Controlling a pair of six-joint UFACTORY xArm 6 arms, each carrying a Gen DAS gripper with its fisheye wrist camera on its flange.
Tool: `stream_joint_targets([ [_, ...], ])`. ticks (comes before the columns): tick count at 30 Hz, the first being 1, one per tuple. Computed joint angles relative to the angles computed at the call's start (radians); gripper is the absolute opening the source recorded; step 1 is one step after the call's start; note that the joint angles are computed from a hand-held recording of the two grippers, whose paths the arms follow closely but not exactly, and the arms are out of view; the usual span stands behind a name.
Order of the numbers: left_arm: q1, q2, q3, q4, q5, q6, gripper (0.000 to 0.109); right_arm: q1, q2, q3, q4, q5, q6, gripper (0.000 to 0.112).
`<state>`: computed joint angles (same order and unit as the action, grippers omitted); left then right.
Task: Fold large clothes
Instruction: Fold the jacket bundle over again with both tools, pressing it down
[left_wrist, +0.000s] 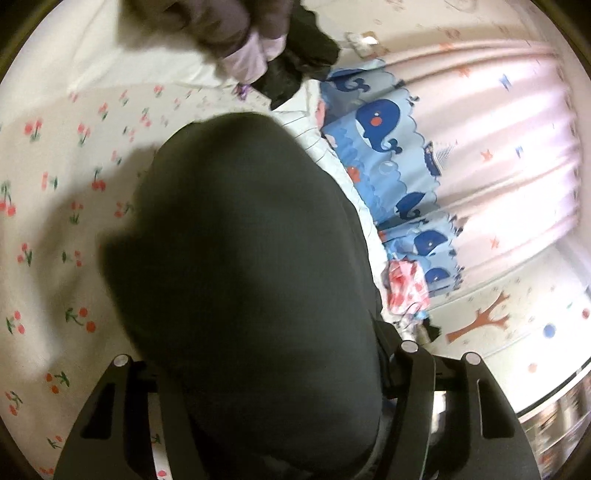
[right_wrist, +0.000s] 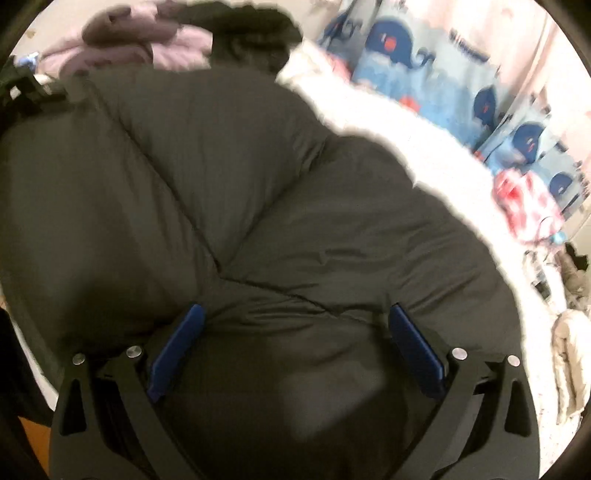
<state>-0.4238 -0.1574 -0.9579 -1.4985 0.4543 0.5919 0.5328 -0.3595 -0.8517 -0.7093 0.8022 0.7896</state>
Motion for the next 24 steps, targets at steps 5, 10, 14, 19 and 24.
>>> stream_joint_targets([
  [5,-0.014,0.008,-0.006,0.021,-0.024,0.009,0.059,0.038,0.026,0.024,-0.069,0.008,0.068,0.097],
  [10,-0.055,-0.01,0.001,0.079,-0.102,0.017,0.059,0.051,0.014,0.01,-0.063,0.043,0.02,0.097],
  [14,-0.059,-0.001,-0.021,0.025,-0.093,0.089,0.059,0.058,0.023,0.024,-0.058,0.047,0.047,0.097],
  [19,-0.098,-0.014,-0.056,0.005,-0.102,0.203,0.059,0.058,0.042,0.035,-0.071,0.032,0.11,0.097],
  [24,-0.145,-0.007,-0.106,0.095,-0.125,0.156,0.059,0.016,0.004,0.062,0.067,-0.021,0.041,0.097],
])
